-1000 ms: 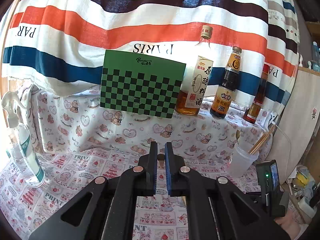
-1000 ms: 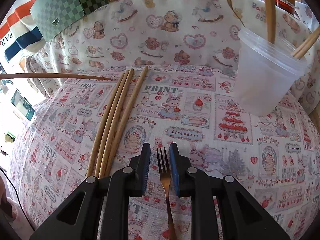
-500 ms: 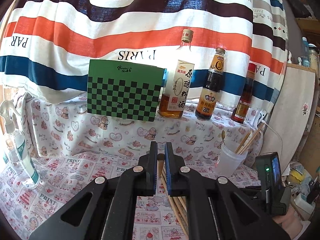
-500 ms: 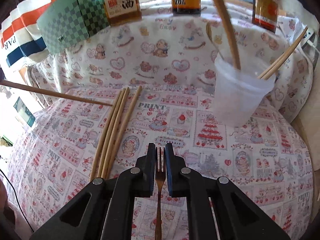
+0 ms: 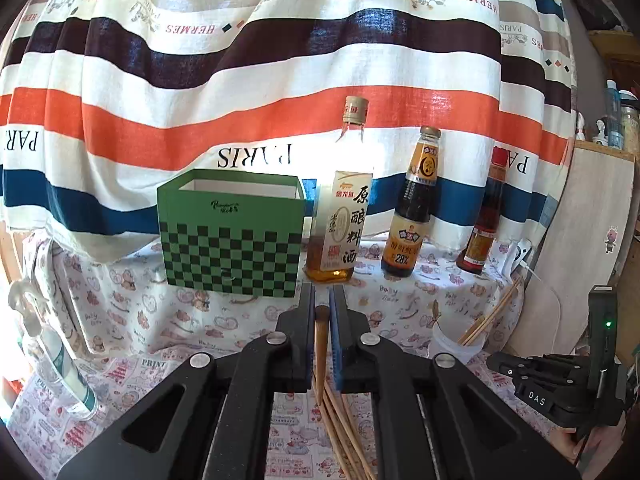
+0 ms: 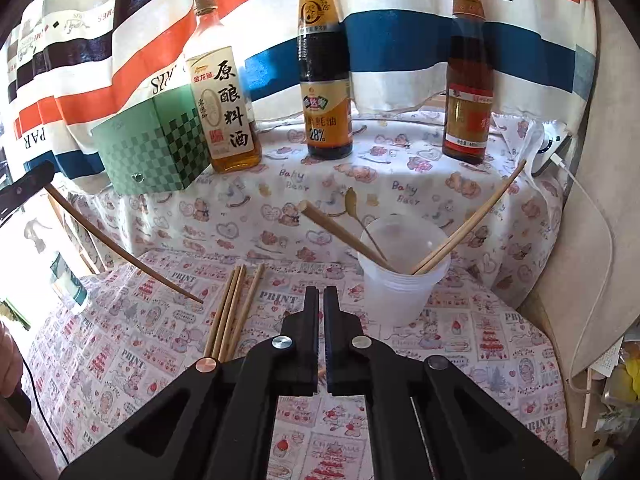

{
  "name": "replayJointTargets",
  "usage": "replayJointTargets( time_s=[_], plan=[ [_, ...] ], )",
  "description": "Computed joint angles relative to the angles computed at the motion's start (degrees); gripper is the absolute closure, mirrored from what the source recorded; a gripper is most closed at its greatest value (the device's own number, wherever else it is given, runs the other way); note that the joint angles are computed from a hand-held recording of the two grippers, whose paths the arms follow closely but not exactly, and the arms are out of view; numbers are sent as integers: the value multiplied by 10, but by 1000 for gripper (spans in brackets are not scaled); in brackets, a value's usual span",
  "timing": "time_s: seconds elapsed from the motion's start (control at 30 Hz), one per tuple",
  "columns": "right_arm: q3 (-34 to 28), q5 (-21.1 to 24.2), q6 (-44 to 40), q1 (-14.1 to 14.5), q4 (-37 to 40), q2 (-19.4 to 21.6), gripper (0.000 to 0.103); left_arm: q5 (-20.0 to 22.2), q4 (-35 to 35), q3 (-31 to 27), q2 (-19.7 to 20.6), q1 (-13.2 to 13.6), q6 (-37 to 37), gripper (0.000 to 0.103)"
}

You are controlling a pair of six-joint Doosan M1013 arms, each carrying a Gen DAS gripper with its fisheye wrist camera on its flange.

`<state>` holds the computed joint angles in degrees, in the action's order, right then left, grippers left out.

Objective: Organize utensils
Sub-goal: 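Carry the chopstick with the left tool while the right tool carries the fork to the cup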

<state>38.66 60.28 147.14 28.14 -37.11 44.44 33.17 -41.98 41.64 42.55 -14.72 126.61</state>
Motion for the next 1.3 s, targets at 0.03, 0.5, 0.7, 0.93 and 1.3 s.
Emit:
replayJointTargets(
  time_s=[0.03, 0.5, 0.7, 0.93, 1.3],
  plan=[
    [9, -9, 0, -2, 2, -4, 100, 5, 6, -9, 3, -1, -8, 97],
    [96, -58, 12, -54, 162, -11, 87, -10, 5, -6, 7, -4, -6, 97],
    [111, -72, 32, -69, 192, -7, 87, -11, -1, -12, 12, -5, 2, 97],
    [118, -89, 50, -72, 193, -4, 87, -18, 19, -15, 14, -13, 12, 97],
    [130, -116, 37, -55, 125, -23, 99, 16, 49, -48, 29, -19, -27, 97]
  ],
)
